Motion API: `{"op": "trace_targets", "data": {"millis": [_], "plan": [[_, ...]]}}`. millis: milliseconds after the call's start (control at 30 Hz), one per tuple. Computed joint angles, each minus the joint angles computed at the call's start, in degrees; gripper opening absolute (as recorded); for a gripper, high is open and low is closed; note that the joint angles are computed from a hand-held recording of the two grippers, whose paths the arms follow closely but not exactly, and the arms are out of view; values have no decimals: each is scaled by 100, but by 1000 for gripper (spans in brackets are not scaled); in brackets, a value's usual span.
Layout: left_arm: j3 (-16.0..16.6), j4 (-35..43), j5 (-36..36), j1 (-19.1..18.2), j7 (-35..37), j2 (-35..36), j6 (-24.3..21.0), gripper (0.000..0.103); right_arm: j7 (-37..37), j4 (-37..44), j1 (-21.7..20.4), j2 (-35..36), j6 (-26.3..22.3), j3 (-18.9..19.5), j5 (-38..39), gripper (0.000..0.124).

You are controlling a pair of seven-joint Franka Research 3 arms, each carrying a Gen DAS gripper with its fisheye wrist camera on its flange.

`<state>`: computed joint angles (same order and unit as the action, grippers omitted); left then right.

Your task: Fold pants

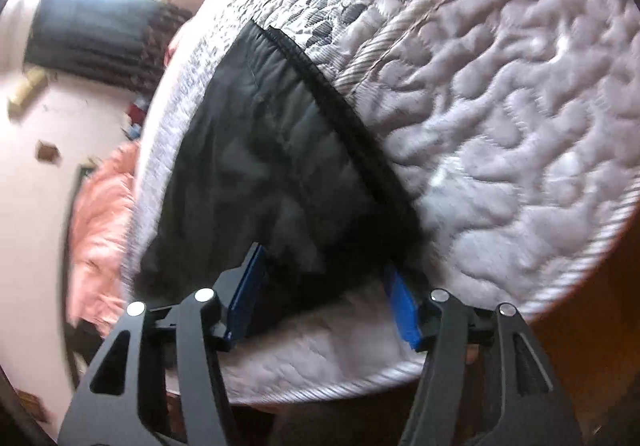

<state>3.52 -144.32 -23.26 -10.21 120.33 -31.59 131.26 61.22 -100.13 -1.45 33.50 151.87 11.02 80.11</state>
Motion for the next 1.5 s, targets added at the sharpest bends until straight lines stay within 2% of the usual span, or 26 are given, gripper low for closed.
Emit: {"op": "trace_targets", "data": {"millis": [167,300,400,467,533,567,633,667,700,767,833,867,900,933,1000,1200,1267,1333,1433,1500], "plan": [[32,-47,-57,-11,226,73,98,80,-466,231,-254,180,-220,188,719,20],[53,-53,-163,30,150,-22,250,80,-999,48,-144,-224,-133,73,971,15],[51,-125,-201,27,150,-103,833,80,-1461,-103,-13,-647,56,-65,1104,14],[-61,-117,76,125,2,5,1105,80,-1136,-204,192,-810,380,-251,700,14],[-30,15,245,135,-157,272,887,80,-104,-335,468,-795,763,-508,-292,14],[32,77,248,99,-100,447,700,80,385,-374,545,-706,811,-590,-738,14],[30,-91,214,46,233,465,957,82,1203,-364,566,-455,578,-690,-1377,14],[-30,-204,298,54,323,377,1090,82,1232,-391,508,-373,590,-614,-1399,14],[-35,-193,353,70,292,288,953,81,1171,-438,448,-371,690,-513,-1368,14],[183,-118,54,-9,308,120,638,79,875,-600,287,-526,963,-263,-1123,14],[201,-186,-42,12,426,11,908,81,744,-632,251,-604,1101,-171,-1107,14],[143,-229,60,55,436,11,1040,81,887,-672,325,-650,1146,-229,-1300,14],[74,-181,271,133,376,163,976,82,1300,-630,484,-618,1118,-392,-1744,14],[205,-38,427,52,286,411,709,83,1690,-577,595,-552,1036,-527,-2150,14],[267,-107,72,64,755,435,821,83,2227,-395,592,-386,860,-555,-2487,14],[505,345,-396,408,646,423,-70,82,1724,-739,377,-941,1552,-77,-2345,14],[514,401,-366,621,726,396,-52,82,1096,-670,238,-1134,1710,246,-1906,14],[550,436,-329,793,780,356,-6,82,933,-558,421,-1251,1750,196,-1947,14],[641,564,-314,1003,879,415,83,82,1485,-245,1038,-1301,1759,-218,-3010,14],[693,580,-242,1173,936,414,211,82,1653,142,1291,-1174,1683,-285,-3573,14]]}}
